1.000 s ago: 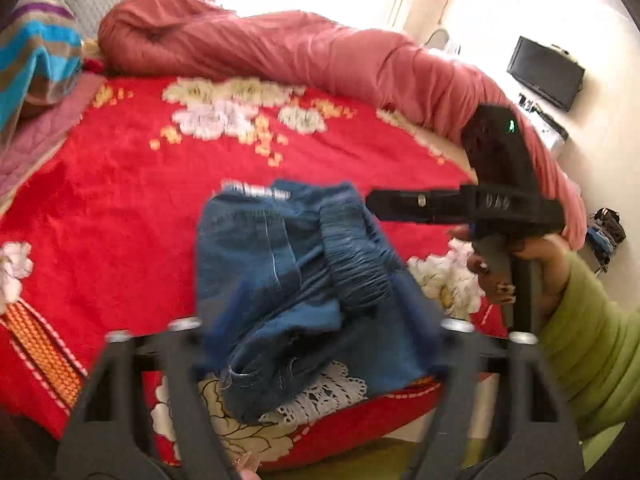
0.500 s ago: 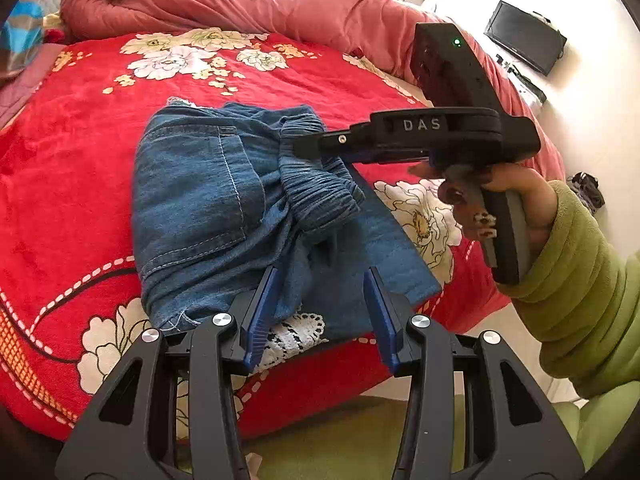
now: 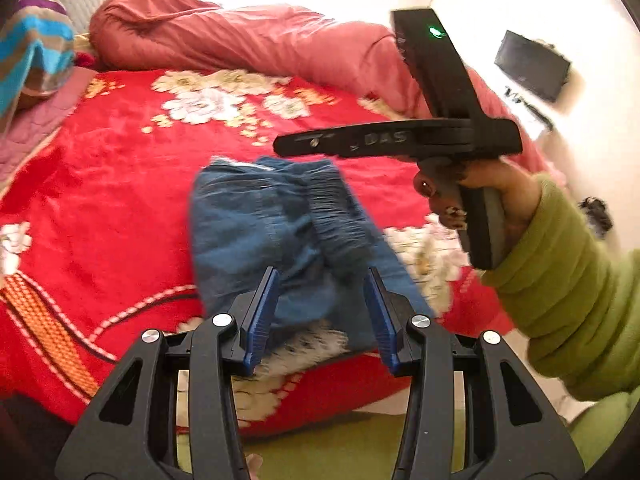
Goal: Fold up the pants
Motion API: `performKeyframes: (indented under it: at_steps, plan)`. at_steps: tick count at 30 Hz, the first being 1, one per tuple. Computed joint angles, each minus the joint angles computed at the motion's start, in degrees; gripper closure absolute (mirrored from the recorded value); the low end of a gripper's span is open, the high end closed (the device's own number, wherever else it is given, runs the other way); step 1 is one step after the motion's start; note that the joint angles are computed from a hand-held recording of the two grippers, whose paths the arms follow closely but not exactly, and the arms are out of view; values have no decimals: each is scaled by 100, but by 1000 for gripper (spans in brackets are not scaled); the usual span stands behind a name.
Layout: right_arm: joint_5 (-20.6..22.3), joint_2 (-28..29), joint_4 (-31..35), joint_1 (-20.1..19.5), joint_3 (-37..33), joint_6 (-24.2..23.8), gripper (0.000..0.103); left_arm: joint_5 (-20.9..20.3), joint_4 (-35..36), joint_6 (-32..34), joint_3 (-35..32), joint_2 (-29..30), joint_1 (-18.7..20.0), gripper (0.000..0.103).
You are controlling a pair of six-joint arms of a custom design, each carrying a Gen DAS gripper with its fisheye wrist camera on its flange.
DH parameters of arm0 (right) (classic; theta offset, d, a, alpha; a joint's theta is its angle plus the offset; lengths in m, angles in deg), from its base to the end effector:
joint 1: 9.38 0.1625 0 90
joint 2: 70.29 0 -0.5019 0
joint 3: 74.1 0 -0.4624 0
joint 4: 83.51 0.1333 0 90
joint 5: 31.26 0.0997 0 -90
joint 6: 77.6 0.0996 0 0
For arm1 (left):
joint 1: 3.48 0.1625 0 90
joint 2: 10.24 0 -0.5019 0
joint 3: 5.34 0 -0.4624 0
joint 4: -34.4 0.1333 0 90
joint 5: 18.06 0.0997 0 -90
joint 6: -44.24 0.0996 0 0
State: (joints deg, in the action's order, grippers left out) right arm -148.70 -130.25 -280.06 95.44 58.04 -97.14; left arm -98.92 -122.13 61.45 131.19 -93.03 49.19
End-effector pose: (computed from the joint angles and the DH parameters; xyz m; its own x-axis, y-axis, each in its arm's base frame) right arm 0.2188 -0.4851 0.1401 -0.8007 -0.2438 0.5473 -0.5082 0.7602 -0.4048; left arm -0.1576 -0.4526 0.2138 -0.5953 0.7746 -0.2135 0.8035 0.5718 -0.1656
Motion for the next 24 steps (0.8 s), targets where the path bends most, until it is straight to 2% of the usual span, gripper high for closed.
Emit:
performKeyframes:
  at_steps: [2,3,4,6,10,14,17,19,21,24]
  plan:
    - [-333,231,398,-30,-268,-5,54,92,61,-15,-46,162,32,70]
    - [-493,336,483,-28,-347,-78,61,150,158,-76,-68,259,63,72]
    - [-588,423,479,-25,-390,-162,75,180,253,-110,-73,318,88,72]
    - [-903,603,302,10,-460,-361,87,228,318,-36,-49,329,90,72]
    - [-824,662,160,-101,-501,23,88,198,324,6,-45,311,108,72]
    - [-910,766,20,-107,-538,82,88,115,357,-16,-70,283,176,72]
    - [-884,739,-278,-27,-439,-63,82,111,364,-19,-69,279,177,72]
    - [-627,601,-512,-1,-258,-69,64,87,375,-30,-67,251,190,72]
    - [-496,509,-788,61,-89,-143,55,82,362,-36,-55,234,184,72]
    - [-451,368,-1167,184,179,-281,49,72,356,-34,-54,224,191,72]
